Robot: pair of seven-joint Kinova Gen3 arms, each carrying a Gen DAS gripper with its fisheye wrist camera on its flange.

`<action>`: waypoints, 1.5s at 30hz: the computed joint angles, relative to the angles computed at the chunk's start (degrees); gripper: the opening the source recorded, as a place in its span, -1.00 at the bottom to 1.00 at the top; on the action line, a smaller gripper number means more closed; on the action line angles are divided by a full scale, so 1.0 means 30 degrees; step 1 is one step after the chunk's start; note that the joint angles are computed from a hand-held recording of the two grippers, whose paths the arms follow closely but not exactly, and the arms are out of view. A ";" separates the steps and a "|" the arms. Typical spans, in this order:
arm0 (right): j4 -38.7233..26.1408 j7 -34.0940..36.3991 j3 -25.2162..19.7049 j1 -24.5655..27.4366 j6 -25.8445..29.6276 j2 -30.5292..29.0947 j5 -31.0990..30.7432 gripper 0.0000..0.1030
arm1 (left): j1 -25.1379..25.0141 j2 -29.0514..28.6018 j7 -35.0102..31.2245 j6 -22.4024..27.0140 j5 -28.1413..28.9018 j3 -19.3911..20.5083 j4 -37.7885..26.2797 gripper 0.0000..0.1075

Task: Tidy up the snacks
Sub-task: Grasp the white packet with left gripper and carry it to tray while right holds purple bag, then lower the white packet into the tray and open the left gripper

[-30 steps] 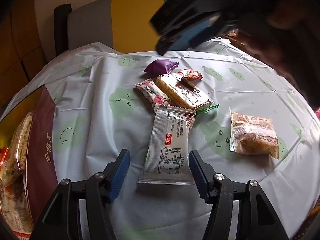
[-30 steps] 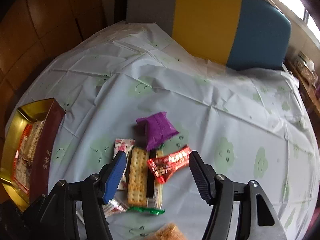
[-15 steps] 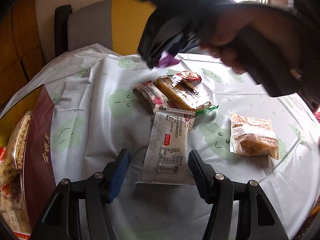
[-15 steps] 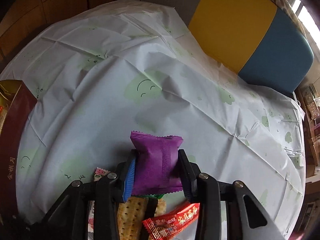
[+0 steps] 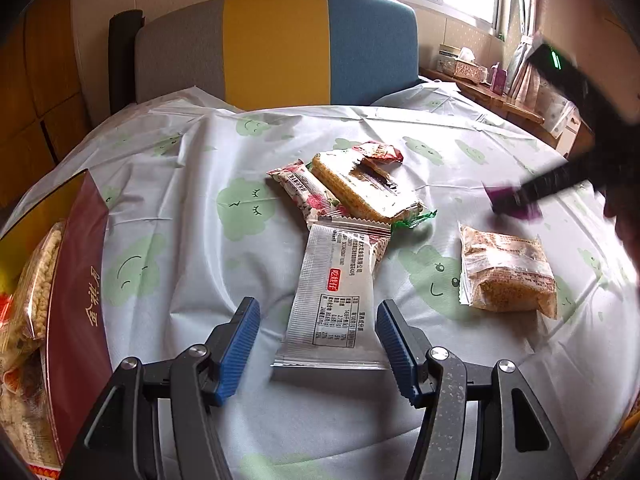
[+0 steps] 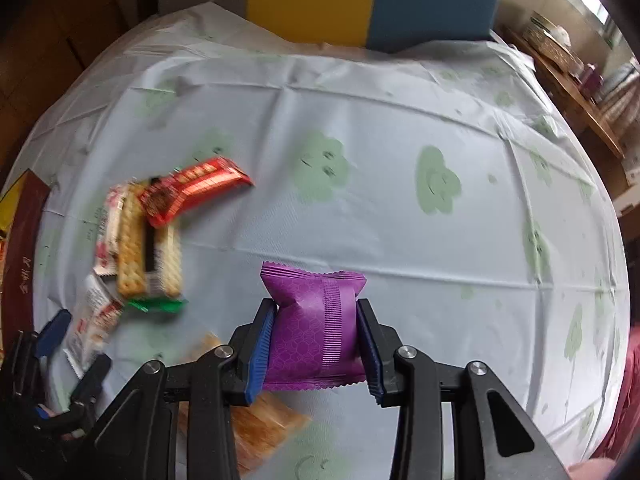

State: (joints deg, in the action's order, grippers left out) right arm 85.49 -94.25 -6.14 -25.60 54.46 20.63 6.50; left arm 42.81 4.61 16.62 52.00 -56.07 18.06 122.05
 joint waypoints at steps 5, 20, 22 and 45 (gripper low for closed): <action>0.1346 -0.0150 0.0121 0.0713 -0.1370 -0.0086 -0.0394 -0.22 | -0.0232 0.0053 -0.2342 0.0522 0.1342 -0.0055 -0.0909 -0.13; 0.2358 0.1389 0.0031 0.0501 -0.2288 -0.0551 0.0285 -0.17 | -0.1348 -0.3261 -0.3267 0.1794 0.3381 0.1927 -0.1440 -0.23; 0.2432 0.1326 0.0039 0.0406 -0.2308 -0.0622 0.0405 -0.17 | -0.1649 -0.3901 -0.3250 0.2042 0.3855 0.2259 -0.1352 -0.23; 0.3867 -0.1423 -0.0162 -0.1446 -0.2699 -0.1662 0.3175 -0.17 | -0.8608 -1.0586 -0.7309 0.5076 0.7000 -0.2378 0.1571 -0.07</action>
State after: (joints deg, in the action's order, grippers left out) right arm 97.09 -98.51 -6.63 -29.94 46.36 15.64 16.02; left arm 16.99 -27.15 -5.31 67.23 -35.08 10.92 126.77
